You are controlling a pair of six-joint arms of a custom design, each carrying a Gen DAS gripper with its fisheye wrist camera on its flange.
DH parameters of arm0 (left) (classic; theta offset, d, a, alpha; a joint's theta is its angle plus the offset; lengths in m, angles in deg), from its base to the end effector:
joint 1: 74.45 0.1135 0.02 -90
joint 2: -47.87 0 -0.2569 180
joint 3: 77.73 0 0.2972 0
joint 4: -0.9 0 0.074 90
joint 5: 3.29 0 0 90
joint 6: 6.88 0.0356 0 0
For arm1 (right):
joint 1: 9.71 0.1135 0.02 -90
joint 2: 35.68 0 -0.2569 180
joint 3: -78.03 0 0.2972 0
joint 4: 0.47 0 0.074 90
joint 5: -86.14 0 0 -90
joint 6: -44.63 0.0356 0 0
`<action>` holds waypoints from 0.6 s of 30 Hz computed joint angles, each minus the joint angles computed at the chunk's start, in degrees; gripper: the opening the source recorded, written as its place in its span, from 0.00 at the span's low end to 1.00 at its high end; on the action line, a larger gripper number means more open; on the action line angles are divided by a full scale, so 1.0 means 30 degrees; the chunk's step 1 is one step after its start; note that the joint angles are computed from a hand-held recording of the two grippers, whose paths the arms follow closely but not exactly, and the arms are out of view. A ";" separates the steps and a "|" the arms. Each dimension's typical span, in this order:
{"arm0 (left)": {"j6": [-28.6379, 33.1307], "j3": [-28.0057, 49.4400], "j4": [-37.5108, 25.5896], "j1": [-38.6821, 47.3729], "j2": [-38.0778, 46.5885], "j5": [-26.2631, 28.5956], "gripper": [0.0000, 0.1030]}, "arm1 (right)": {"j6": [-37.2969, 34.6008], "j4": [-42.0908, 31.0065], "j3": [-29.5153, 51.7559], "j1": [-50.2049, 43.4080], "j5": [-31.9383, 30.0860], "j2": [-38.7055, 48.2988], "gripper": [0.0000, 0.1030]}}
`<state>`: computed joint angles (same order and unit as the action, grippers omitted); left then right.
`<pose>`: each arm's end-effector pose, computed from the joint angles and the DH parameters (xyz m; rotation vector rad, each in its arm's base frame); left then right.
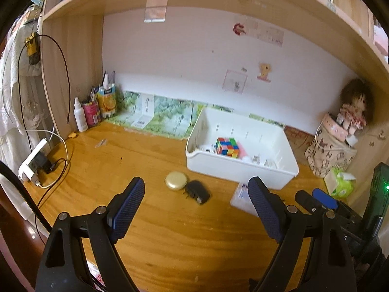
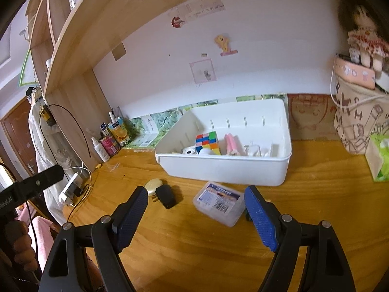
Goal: Organize rigid objects
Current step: 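Move the left tool to the gold round tin while the right tool approaches the clear labelled box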
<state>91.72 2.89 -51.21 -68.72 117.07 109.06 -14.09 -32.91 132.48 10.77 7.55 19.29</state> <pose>0.3010 0.0166 0.3428 0.2576 2.2209 -0.3090 0.2471 0.0848 0.2619 0.3180 2.1262 0.3162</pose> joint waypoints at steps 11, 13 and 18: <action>0.2546 0.2211 -0.2004 0.0323 0.3247 0.0499 0.90 | 0.2525 -0.0381 0.0040 0.0675 0.1068 0.1514 0.80; 0.3115 0.2996 -0.2602 0.0400 0.4076 0.0443 0.90 | 0.3455 -0.0403 0.0230 0.0823 0.1485 0.2137 0.80; 0.4887 0.4669 -0.3867 0.0766 0.5965 0.0352 0.90 | 0.5409 0.0139 0.0428 0.1062 0.2144 0.3758 0.80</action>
<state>106.39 16.90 -62.81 -66.43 134.96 110.11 2.14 -32.49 133.77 13.95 13.98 30.56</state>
